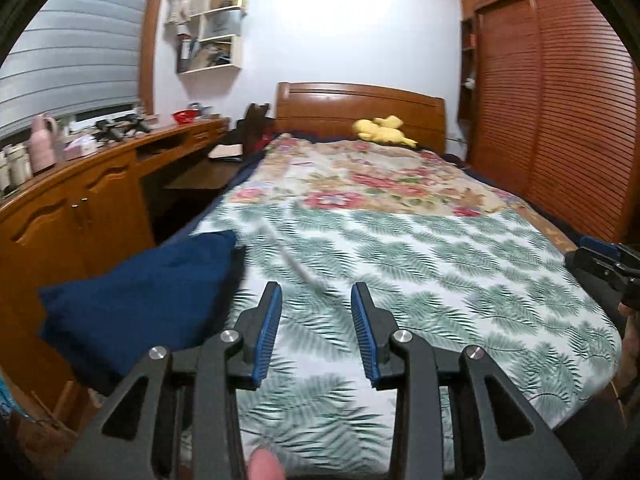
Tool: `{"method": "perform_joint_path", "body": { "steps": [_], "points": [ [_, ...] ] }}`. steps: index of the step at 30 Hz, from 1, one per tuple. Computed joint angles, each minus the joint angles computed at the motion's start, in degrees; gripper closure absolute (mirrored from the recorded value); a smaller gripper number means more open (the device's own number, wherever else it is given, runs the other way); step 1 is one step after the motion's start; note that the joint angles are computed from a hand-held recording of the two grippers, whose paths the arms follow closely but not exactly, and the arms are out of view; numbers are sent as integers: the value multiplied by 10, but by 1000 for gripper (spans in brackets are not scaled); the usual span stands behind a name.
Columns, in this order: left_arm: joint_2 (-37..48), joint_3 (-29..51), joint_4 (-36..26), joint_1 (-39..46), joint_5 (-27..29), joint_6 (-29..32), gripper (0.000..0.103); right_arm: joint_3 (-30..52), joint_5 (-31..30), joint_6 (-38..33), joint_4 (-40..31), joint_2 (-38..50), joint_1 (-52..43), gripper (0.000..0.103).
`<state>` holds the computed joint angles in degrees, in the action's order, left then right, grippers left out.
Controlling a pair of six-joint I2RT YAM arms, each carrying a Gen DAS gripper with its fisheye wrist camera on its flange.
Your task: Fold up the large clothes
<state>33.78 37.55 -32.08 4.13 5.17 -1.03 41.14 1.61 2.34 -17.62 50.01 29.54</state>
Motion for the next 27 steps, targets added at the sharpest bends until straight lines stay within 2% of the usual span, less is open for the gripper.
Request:
{"method": "perform_joint_path", "body": {
  "steps": [4,7,13,15,20,25,27],
  "points": [
    [7,-7,16,-190,-126,-81,69,-35,-5,-22,-53,-103,-63,34],
    [36,-5,30,-322,-229,-129,69,-53,-46,-35,-92,-167,-132,34],
    [100,7,49,-506,-343,-208,69,-82,-137,-65,-152,-266,-274,34],
    [110,11,49,-538,-361,-225,69,-88,-188,-81,-168,-286,-339,34],
    [135,29,39,-605,-410,-253,69,-100,-261,-114,-191,-314,-439,34],
    [136,40,26,-643,-434,-269,69,-109,-333,-142,-208,-327,-527,34],
    [136,44,17,-656,-445,-275,69,-112,-380,-152,-214,-329,-574,34]
  ]
}}
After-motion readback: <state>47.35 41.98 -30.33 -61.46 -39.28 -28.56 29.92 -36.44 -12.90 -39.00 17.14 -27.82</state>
